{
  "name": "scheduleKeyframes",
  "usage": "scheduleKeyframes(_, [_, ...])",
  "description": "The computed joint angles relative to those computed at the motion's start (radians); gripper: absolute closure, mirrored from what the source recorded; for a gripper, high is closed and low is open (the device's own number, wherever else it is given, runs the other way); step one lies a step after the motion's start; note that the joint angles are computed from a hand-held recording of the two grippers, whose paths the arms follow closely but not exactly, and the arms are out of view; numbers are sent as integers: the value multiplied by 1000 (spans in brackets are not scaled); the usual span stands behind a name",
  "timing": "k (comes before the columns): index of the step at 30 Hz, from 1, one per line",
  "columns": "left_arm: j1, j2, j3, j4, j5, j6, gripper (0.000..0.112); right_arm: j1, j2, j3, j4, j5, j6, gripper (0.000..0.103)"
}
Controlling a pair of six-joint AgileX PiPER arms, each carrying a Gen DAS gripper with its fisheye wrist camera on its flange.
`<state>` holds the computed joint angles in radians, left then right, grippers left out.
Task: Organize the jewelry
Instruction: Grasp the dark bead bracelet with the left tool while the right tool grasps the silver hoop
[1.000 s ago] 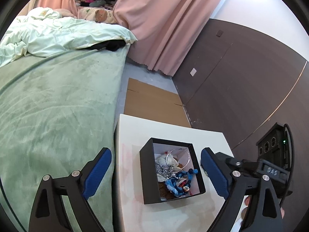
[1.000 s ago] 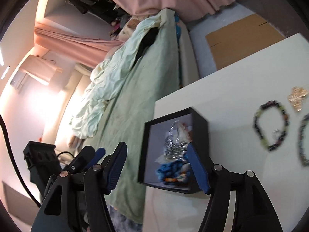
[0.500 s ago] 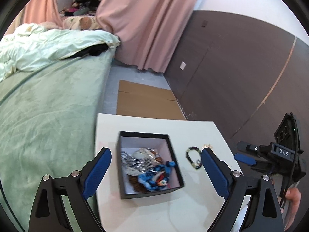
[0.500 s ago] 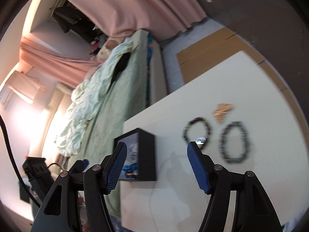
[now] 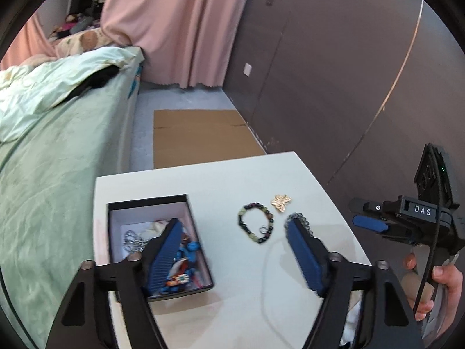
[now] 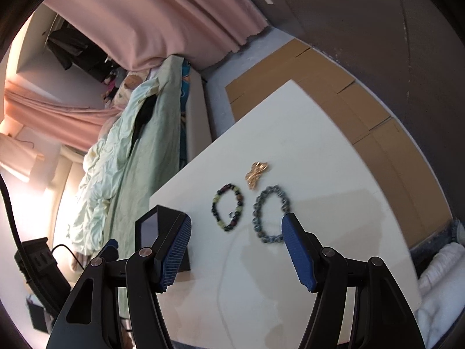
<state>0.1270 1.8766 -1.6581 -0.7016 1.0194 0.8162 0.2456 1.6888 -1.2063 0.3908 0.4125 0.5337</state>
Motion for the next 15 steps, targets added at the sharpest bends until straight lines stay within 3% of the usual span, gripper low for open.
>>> scheduleKeyframes(15, [-232, 98, -90, 229, -15, -196, 74, -83, -75, 113, 170, -32, -159, 38])
